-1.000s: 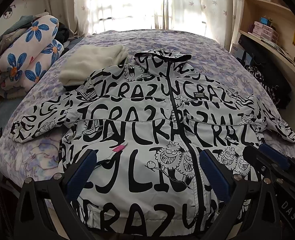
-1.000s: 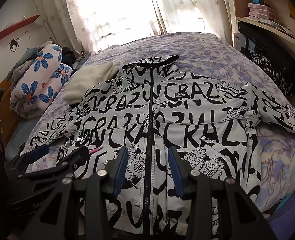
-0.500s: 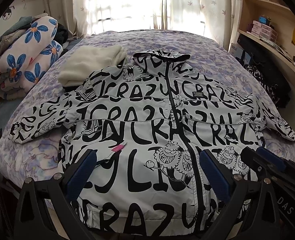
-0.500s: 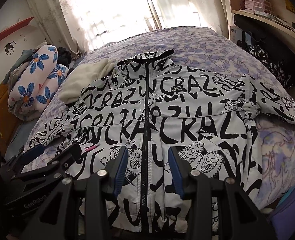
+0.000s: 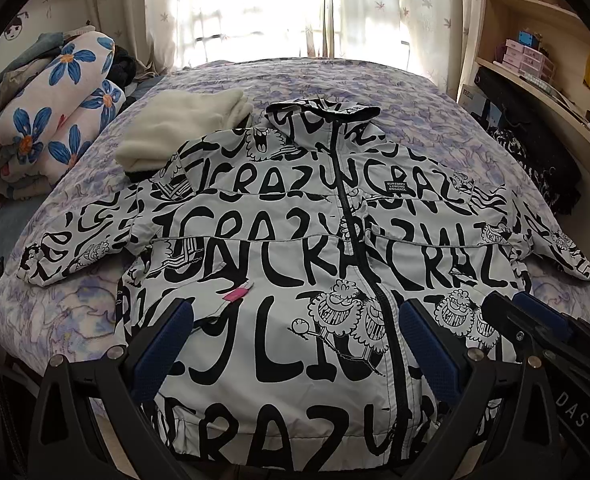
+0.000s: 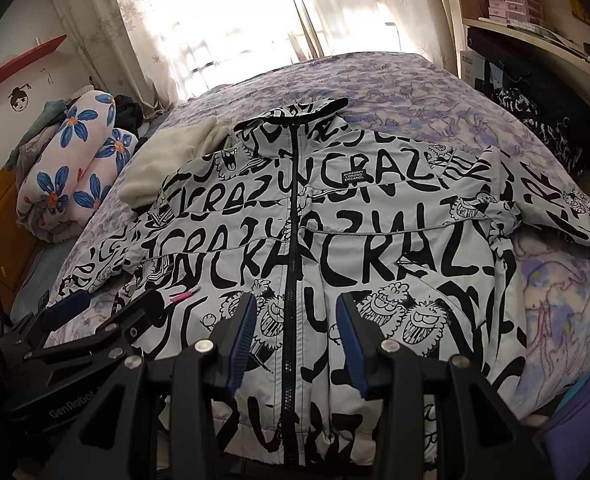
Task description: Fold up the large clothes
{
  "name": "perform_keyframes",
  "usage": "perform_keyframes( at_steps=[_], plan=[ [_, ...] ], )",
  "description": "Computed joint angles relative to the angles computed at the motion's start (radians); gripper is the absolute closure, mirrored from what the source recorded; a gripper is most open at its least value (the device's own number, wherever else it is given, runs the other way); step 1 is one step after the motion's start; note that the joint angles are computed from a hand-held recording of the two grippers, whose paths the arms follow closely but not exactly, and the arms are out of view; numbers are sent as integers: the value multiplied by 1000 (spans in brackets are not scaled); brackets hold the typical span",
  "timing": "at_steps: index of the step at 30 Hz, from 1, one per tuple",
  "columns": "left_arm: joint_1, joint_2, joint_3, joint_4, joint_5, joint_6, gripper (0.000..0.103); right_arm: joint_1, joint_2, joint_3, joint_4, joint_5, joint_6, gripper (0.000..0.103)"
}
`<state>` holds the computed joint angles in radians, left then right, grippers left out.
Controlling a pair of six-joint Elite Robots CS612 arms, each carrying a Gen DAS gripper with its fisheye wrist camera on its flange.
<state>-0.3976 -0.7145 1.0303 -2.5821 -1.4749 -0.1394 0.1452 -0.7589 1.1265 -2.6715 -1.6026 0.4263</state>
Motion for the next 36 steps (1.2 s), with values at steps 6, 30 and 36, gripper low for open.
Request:
perform_keyframes(
  at_steps=[6, 30, 36],
  plan=[
    [0, -1, 2, 0, -1, 0, 2, 0, 0, 1, -1, 1, 1, 62],
    [0, -1, 2, -2, -1, 0, 2, 0, -7, 24, -21, 10, 32, 45],
    [0, -1, 0, 3, -1, 1, 2, -3, -10, 25, -13, 25, 44, 44]
  ],
)
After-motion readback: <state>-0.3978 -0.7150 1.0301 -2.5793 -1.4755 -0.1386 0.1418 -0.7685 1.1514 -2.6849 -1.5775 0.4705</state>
